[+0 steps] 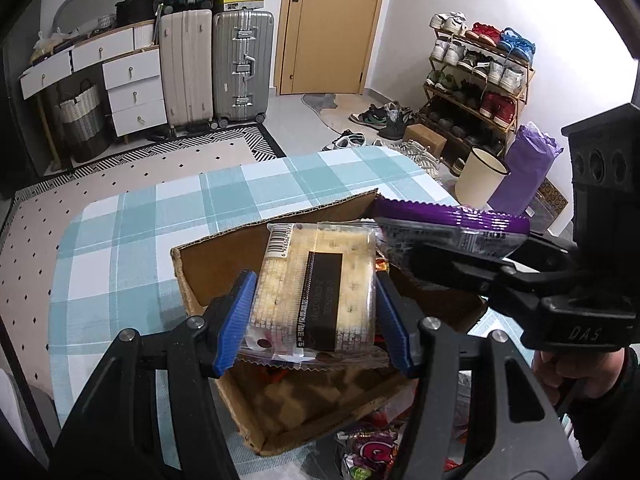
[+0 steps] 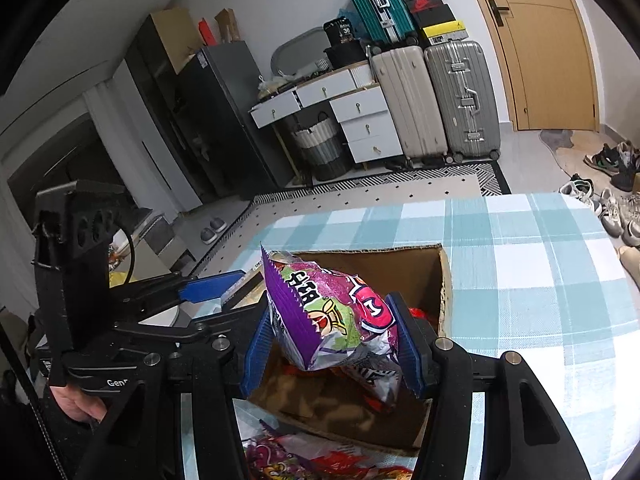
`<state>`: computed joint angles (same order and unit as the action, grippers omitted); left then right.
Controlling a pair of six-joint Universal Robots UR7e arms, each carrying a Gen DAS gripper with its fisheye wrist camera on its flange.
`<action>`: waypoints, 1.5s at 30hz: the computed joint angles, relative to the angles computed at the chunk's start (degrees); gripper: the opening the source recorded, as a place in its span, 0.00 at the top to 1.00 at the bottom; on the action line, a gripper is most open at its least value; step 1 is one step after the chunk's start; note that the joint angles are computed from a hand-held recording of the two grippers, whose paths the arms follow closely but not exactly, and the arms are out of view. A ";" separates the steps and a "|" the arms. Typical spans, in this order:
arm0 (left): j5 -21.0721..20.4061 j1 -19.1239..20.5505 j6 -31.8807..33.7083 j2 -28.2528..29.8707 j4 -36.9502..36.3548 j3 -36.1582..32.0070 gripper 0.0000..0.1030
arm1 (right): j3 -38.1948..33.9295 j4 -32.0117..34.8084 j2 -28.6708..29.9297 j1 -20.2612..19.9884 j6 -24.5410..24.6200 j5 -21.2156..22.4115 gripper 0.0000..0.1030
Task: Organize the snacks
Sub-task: 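Open both grippers to drop the cracker pack and purple bag into the box, then withdraw both grippers from the box back toward the remaining snacks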
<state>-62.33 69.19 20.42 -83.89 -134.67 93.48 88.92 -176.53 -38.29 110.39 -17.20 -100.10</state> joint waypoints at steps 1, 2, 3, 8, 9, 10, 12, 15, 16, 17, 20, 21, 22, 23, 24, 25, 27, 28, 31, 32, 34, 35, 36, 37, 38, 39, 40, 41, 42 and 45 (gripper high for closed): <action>-0.06 0.17 0.31 0.32 -0.32 -0.14 0.45 | -0.26 0.00 0.24 -0.04 -0.07 -0.16 0.45; 0.30 0.16 0.75 0.53 -1.20 0.01 0.45 | -0.54 -0.11 0.50 -0.08 -0.19 -0.30 0.45; 0.46 0.18 1.36 0.46 -2.07 0.28 0.42 | -0.69 -0.33 0.68 -0.12 -0.36 -0.44 0.45; 0.42 0.16 2.23 -0.15 -4.16 1.00 0.30 | 0.34 -3.51 0.56 0.25 -1.26 -1.75 0.32; 0.75 0.00 2.12 -0.63 -4.10 1.32 0.30 | 0.75 -4.11 0.30 0.30 -1.52 -1.73 0.32; 1.06 -0.06 2.08 -0.84 -4.24 1.49 0.30 | 1.01 -4.36 0.11 0.41 -1.64 -1.93 0.32; 1.05 -0.21 1.81 -1.62 -4.23 2.05 0.30 | 1.57 -4.75 -0.45 0.44 -1.71 -1.68 0.32; 1.86 -0.85 1.34 -2.91 -4.45 3.22 0.30 | 2.38 -5.55 -1.24 0.54 -1.94 -1.48 0.32; 2.12 -1.15 1.22 -3.42 -4.53 3.61 0.30 | 2.64 -5.84 -1.46 0.59 -2.12 -1.45 0.32; 2.64 -1.59 1.16 -4.06 -4.67 4.18 0.30 | 2.98 -6.12 -1.74 0.72 -2.23 -1.54 0.32; 4.33 -2.86 1.02 -5.64 -5.32 5.58 0.27 | 4.38 -6.82 -2.86 1.15 -2.37 -1.33 0.32; 4.70 -3.32 0.79 -6.27 -5.26 6.00 0.25 | 4.88 -7.00 -3.25 1.36 -2.49 -1.27 0.32; 5.14 -3.77 0.62 -6.89 -5.39 6.51 0.24 | 5.44 -7.67 -3.59 1.61 -2.67 -1.48 0.32; 5.59 -4.25 0.40 -7.47 -5.35 6.91 0.23 | 6.04 -8.13 -4.01 1.79 -2.80 -1.37 0.32; 6.14 -4.78 0.19 -8.15 -5.43 7.47 0.22 | 6.57 -8.32 -4.41 2.01 -2.74 -1.18 0.32; 6.60 -5.29 -0.10 -8.85 -5.30 7.99 0.22 | 7.11 -8.58 -4.80 2.21 -2.74 -1.07 0.32; 8.03 -6.48 -0.90 -10.39 -4.80 9.18 0.20 | 8.45 -9.44 -5.65 2.66 -2.95 -1.11 0.32; 8.62 -6.92 -1.35 -11.16 -4.68 9.86 0.19 | 9.08 -9.68 -6.06 2.85 -3.01 -1.01 0.32; 9.98 -8.30 -2.74 -13.88 -3.69 11.84 0.18 | 11.34 -8.70 -7.95 3.33 -2.97 0.51 0.32; 10.87 -8.94 -3.14 -15.01 -3.69 12.87 0.18 | 12.18 -9.46 -8.33 3.67 -3.33 0.40 0.32; 11.93 -9.98 -4.10 -17.06 -3.10 14.47 0.15 | 13.63 -10.87 -8.93 4.45 -3.93 -0.22 0.31; 12.31 -10.38 -4.52 -17.83 -2.81 15.04 0.14 | 14.23 -11.37 -9.24 4.73 -3.93 -0.21 0.29; 12.50 -10.72 -4.98 -18.69 -2.49 15.59 0.13 | 15.00 -12.05 -9.59 5.00 -3.68 -0.20 0.28; 12.83 -11.23 -5.66 -19.85 -2.22 16.40 0.11 | 15.69 -12.57 -9.93 5.14 -3.41 -0.13 0.27; 12.96 -11.56 -6.06 -20.78 -2.10 17.10 0.11 | 16.55 -13.22 -10.34 5.31 -3.10 -0.06 0.27; 12.92 -11.98 -6.67 -21.91 -1.59 17.82 0.09 | 17.25 -14.14 -10.55 5.44 -2.75 0.13 0.26; 13.03 -12.34 -7.26 -22.77 -0.97 18.35 0.09 | 17.92 -14.76 -10.84 5.58 -2.58 -0.08 0.23; 13.25 -12.72 -7.79 -23.43 -0.51 18.79 0.09 | 18.67 -15.36 -11.15 5.78 -2.33 -0.38 0.23; 13.48 -13.22 -8.44 -24.38 0.10 19.45 0.08 | 19.51 -16.01 -11.49 6.02 -2.03 -0.80 0.22; 14.43 -14.79 -10.14 -27.26 0.67 21.91 0.01 | 22.34 -18.95 -12.25 6.63 -1.67 -2.11 0.19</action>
<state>-47.91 54.39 10.28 -111.15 -134.00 115.38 111.25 -195.48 -50.54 117.02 -18.87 -102.21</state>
